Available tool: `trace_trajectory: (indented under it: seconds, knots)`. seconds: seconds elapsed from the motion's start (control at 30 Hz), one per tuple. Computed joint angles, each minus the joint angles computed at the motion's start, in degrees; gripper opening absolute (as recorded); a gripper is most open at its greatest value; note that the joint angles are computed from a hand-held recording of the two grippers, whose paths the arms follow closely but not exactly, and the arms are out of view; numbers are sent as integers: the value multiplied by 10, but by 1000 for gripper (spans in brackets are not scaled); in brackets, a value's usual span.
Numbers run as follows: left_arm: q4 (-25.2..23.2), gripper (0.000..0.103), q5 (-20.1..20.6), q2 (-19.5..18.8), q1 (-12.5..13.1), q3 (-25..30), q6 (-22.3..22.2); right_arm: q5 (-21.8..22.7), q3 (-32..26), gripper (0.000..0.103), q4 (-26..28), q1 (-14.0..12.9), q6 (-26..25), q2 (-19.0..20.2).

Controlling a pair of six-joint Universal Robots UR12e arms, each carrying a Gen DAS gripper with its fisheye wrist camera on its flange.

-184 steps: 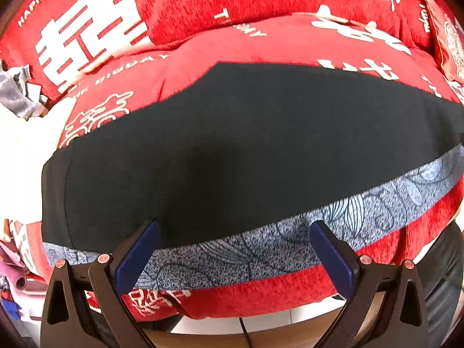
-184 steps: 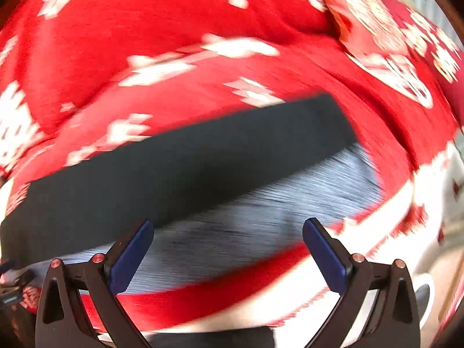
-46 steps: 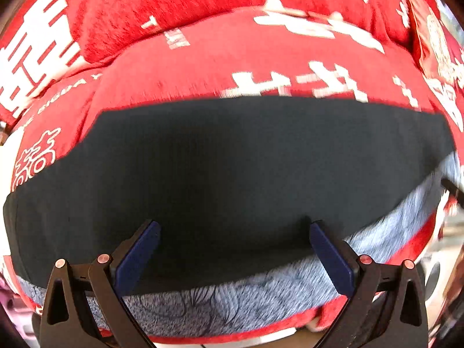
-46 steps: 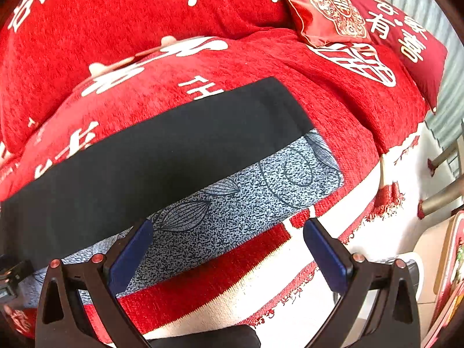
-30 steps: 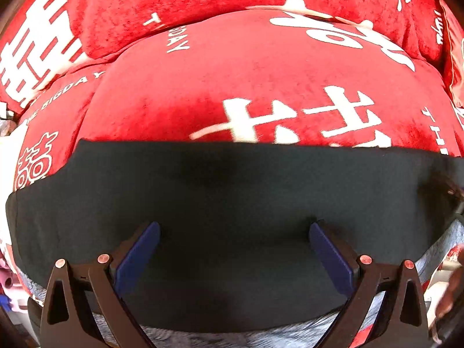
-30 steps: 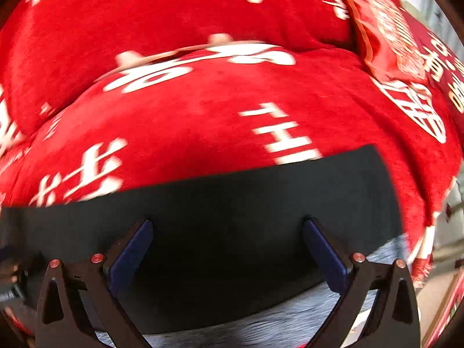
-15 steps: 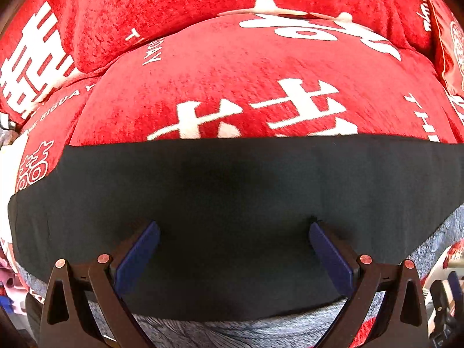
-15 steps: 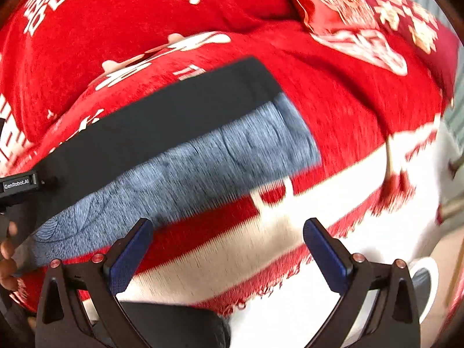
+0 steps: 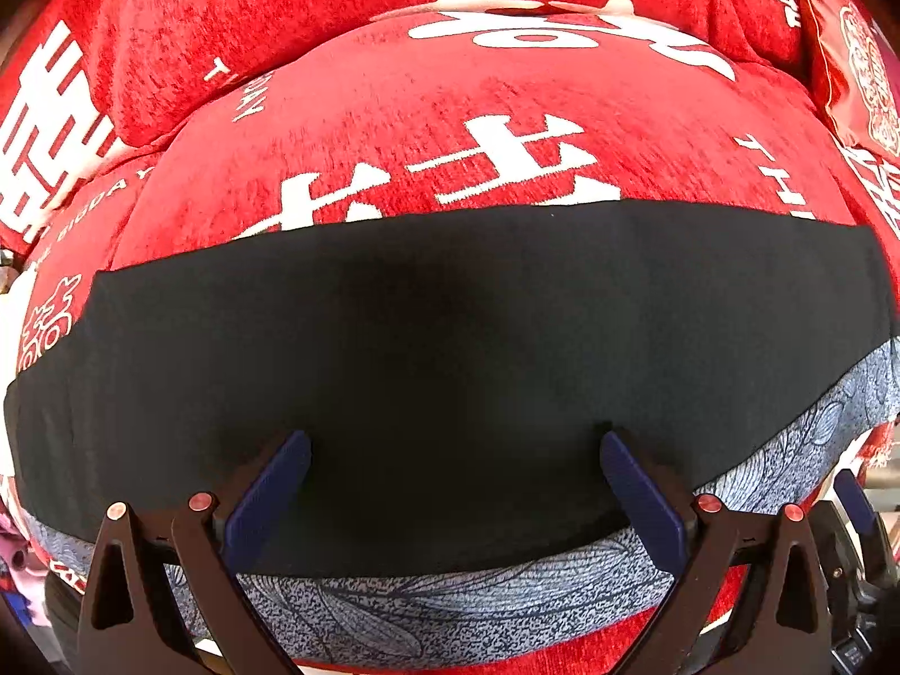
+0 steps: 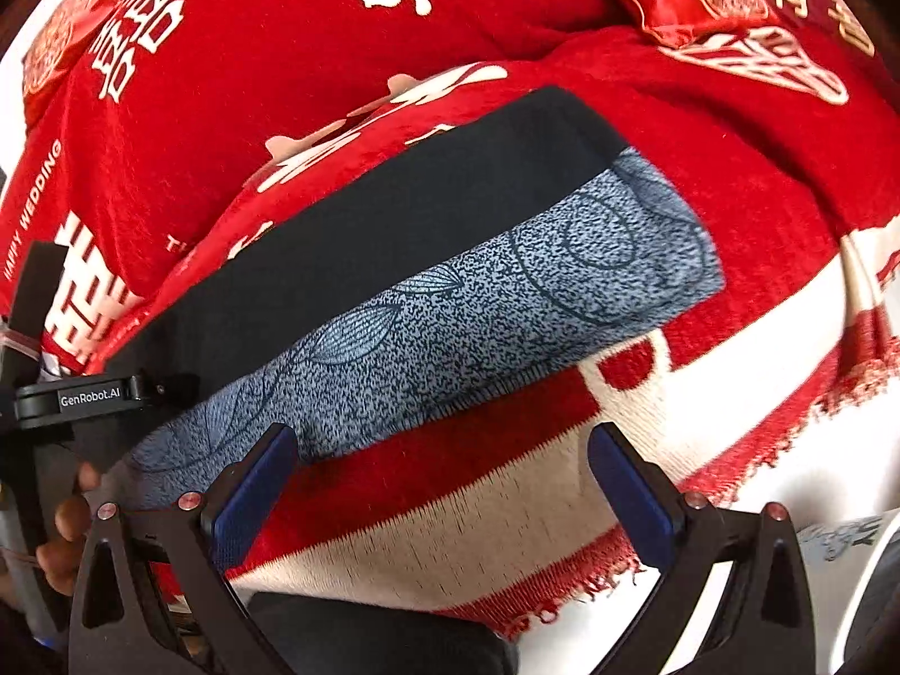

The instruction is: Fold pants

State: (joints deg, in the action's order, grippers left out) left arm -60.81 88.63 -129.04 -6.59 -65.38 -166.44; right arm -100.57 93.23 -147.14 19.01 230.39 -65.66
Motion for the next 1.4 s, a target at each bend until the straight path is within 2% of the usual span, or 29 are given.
trace_trajectory:
  seconds: [0.27,0.43,0.53,0.63,0.77,0.83,0.9,0.93,1.07,1.2,1.27,1.33,1.37,1.4]
  knots:
    - [-7,103,-3,-10,-3,17,-10,-9,-8,103,15,4,-23,3]
    - [-4,103,-1,-15,-5,24,-13,3,11,103,-7,-1,-10,-4]
    - [5,103,-3,-13,-4,18,-11,8,7,103,-16,-6,-22,2]
    - [5,103,-6,-13,-4,18,-10,-22,-18,103,-4,-7,-49,18]
    - [8,103,-7,-13,-4,17,-8,-24,-33,102,-13,-17,-49,28]
    - [9,103,-9,-13,-3,17,-7,-33,-46,91,2,-18,-57,34]
    - [14,103,-10,-12,-3,15,-5,-45,-63,59,29,-18,-67,40]
    - [16,103,-11,-12,-3,14,-4,-37,-65,56,30,-20,-67,41]
    - [25,103,-13,-12,-3,11,-4,-45,-90,58,61,-17,-95,53]
    - [2,103,-22,-10,2,18,3,-33,-117,58,80,-13,-109,65]
    - [-2,103,-19,-6,5,15,-8,-56,-136,58,106,-6,-126,75]
    - [3,103,-22,-2,10,10,-18,-60,-138,57,115,-5,-124,77]
    - [3,103,-23,-1,13,9,-22,-52,-137,55,119,-7,-113,74]
    - [-1,103,-22,-3,15,11,-28,-53,-139,46,127,-7,-110,73]
